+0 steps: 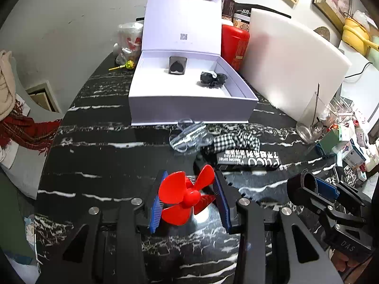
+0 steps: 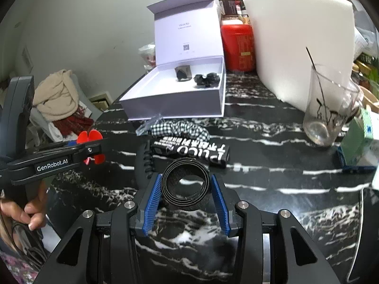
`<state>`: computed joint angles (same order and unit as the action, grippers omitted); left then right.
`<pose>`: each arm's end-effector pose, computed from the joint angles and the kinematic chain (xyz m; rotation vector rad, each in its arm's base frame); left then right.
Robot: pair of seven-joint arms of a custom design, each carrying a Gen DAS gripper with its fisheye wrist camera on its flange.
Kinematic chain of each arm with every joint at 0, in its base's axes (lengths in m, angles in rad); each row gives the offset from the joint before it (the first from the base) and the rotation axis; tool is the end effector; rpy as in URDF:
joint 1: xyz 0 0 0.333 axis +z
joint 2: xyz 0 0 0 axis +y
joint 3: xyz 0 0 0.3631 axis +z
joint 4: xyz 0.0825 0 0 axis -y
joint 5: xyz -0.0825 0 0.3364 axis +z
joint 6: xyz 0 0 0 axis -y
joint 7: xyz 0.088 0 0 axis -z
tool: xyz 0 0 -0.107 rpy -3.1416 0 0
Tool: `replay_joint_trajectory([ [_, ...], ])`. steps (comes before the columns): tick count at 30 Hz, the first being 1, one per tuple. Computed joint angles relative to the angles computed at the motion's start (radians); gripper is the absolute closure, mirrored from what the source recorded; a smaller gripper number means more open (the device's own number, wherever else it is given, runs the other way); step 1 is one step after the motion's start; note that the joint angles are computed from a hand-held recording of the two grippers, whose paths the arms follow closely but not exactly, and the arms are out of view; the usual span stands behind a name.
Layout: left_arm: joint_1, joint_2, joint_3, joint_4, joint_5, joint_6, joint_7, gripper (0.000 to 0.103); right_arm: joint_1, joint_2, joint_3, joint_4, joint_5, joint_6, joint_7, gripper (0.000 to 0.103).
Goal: Organize rigid objects
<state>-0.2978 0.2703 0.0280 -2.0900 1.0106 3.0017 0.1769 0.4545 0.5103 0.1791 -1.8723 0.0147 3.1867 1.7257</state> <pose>0.5446 -0.2154 0.4228 -1.9859 1.6948 -0.7922 0.5604 0.3822 0.4156 -1.9578 1.2923 -0.2938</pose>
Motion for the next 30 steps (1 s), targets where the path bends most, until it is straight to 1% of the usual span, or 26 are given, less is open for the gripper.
replay_joint_trajectory([
  [3, 0.006, 0.006, -0.004, 0.020, -0.018, -0.003, 0.026, 0.064, -0.005, 0.007, 0.004, 0.027, -0.007, -0.010, -0.015, 0.061],
  [5, 0.007, 0.012, -0.005, 0.036, -0.032, -0.010, 0.043, 0.064, -0.016, 0.017, 0.017, 0.053, -0.011, -0.021, -0.030, 0.061],
  [7, 0.006, 0.020, -0.004, 0.056, -0.046, -0.017, 0.060, 0.064, -0.044, 0.031, 0.052, 0.082, -0.008, -0.041, -0.056, 0.061],
  [9, 0.006, 0.028, -0.004, 0.076, -0.062, -0.019, 0.080, 0.064, -0.059, 0.042, 0.071, 0.111, -0.001, -0.058, -0.079, 0.061],
  [14, 0.003, 0.045, 0.004, 0.115, -0.102, -0.031, 0.135, 0.064, -0.035, 0.065, 0.041, 0.177, 0.002, -0.083, -0.109, 0.061],
  [19, 0.011, 0.060, 0.002, 0.150, -0.164, -0.044, 0.206, 0.064, -0.053, 0.101, 0.066, 0.254, 0.018, -0.116, -0.160, 0.061],
  [23, 0.008, 0.075, 0.011, 0.180, -0.202, -0.050, 0.255, 0.064, -0.045, 0.133, 0.059, 0.322, 0.029, -0.151, -0.190, 0.061],
  [27, 0.010, 0.093, 0.015, 0.213, -0.241, -0.054, 0.303, 0.064, -0.048, 0.167, 0.067, 0.394, 0.046, -0.182, -0.226, 0.061],
  [30, 0.013, 0.105, 0.018, 0.232, -0.272, -0.052, 0.341, 0.064, -0.040, 0.192, 0.059, 0.453, 0.056, -0.209, -0.245, 0.061],
])
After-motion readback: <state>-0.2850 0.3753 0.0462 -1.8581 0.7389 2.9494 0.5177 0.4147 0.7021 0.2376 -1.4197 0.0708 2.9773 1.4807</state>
